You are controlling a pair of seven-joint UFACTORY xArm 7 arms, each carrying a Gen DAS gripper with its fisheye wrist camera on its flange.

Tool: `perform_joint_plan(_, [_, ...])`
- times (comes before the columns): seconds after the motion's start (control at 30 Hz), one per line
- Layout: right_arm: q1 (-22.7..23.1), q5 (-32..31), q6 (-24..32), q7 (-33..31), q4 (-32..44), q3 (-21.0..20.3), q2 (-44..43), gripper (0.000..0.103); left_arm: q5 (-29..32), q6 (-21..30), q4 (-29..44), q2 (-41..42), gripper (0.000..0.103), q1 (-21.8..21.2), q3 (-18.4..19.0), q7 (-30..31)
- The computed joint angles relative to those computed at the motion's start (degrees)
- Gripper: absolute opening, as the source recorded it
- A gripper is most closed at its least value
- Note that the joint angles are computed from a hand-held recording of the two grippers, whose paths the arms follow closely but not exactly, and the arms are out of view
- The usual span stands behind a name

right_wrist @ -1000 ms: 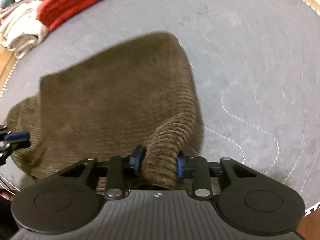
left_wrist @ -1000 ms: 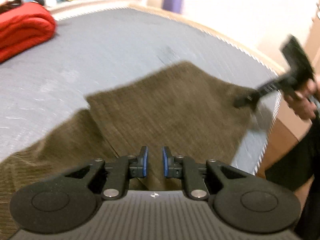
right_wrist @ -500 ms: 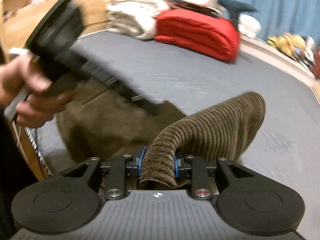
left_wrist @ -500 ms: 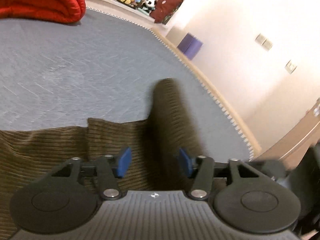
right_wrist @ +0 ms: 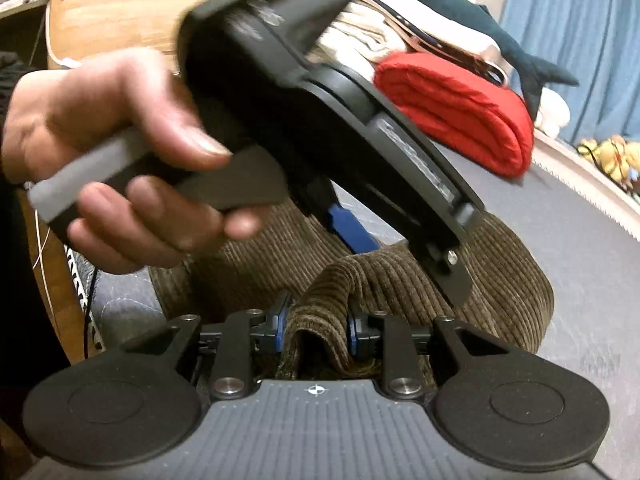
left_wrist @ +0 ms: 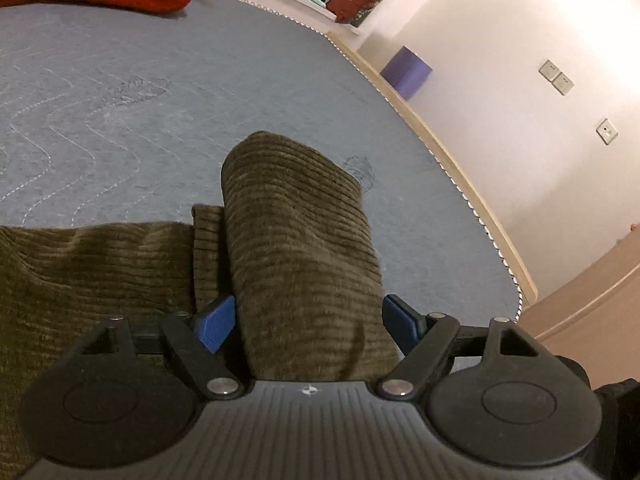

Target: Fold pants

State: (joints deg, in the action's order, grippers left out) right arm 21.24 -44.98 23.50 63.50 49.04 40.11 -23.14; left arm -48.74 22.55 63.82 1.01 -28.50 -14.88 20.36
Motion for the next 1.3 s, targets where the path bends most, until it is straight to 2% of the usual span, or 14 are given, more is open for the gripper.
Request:
perform_joint_plan(0.1, [-0.88, -2.23, -0.42, 0.37, 0.73, 1.07, 1.22, 0.028, 2.61, -1.64, 1.44, 1.95, 0.073, -0.14, -0.23, -1.66])
perform_joint_plan(0.17, [-0.98, -3.77, -0.51, 0.71, 0.59, 1.32, 1.01, 0.028, 8.40, -3.64, 1.93, 3.12, 0.052, -0.55, -0.34, -5.87])
perform_joint_plan(0.2, [-1.19, -4.59, -0.56, 1.15, 0.60, 1.57, 0.93, 0.028, 10.94, -4.15, 2.03, 3.49, 0.032, -0.57, -0.34, -7.59])
perform_joint_plan(0.3, [-1.40, -5.68, -1.10, 2.39, 0.18, 1.33, 0.71, 0.029, 15.54, -5.29, 0.74, 3.01, 0.019, -0.17, -0.41, -10.38])
perform_joint_plan(0.47, [-1.93, -6.75, -9.29, 2.86, -1.51, -0.64, 0.04, 0.046, 15.99, -5.40, -2.64, -0.91, 0.017, 1.33, 0.40, -9.08])
perform_joint_plan(0.6, [-0.97, -3.39, -22.33, -0.03, -4.21, -5.07, -1.22, 0.054, 18.03, -3.35, -6.89, -6.02, 0.017, 3.31, 3.27, -12.04])
perform_joint_plan(0.7, [-0.61, 0.24, -29.54, 0.02, -6.79, -8.29, -3.04, 0.079, 22.25, -2.16, -10.20, -10.26, 0.017, 5.55, 5.43, -17.13])
perform_joint_plan(0.77, [2.10, 3.44, -32.17, 0.27, -8.80, -12.83, -3.27, 0.079, 23.61, -2.03, -12.70, -13.70, 0.017, 7.18, 7.10, -19.82])
perform_joint_plan(0.87, [3.74, 8.66, -30.19, 1.53, -10.58, -16.51, -3.61, 0.079, 29.25, -1.43, -15.92, -18.45, 0.016, 11.41, 7.86, -26.94])
perform_joint_plan(0.97, [2.83, 13.89, -26.07, 3.19, -11.60, -16.77, -2.80, 0.079, 36.33, 2.91, -17.05, -20.99, 0.020, 16.28, 7.67, -34.79])
perform_joint_plan(1.07, [6.42, 20.89, -24.05, 3.53, -12.16, -20.45, 0.81, 0.080, 42.27, 6.74, -16.41, -20.67, 0.047, 19.61, 7.10, -41.43])
perform_joint_plan(1.13, [9.66, 25.52, -25.68, 2.98, -12.59, -23.68, 4.02, 0.081, 39.11, 6.67, -16.37, -20.01, 0.081, 17.48, 9.96, -39.27])
perform_joint_plan(1.2, [12.05, 29.01, -29.08, 2.41, -12.84, -25.73, 7.17, 0.081, 37.15, 7.40, -15.51, -18.91, 0.089, 16.04, 11.26, -36.59])
perform_joint_plan(1.3, [21.01, 31.69, -37.09, 1.32, -12.93, -34.42, 11.90, 0.086, 36.09, 8.90, -15.04, -17.51, 0.093, 15.49, 11.71, -34.01])
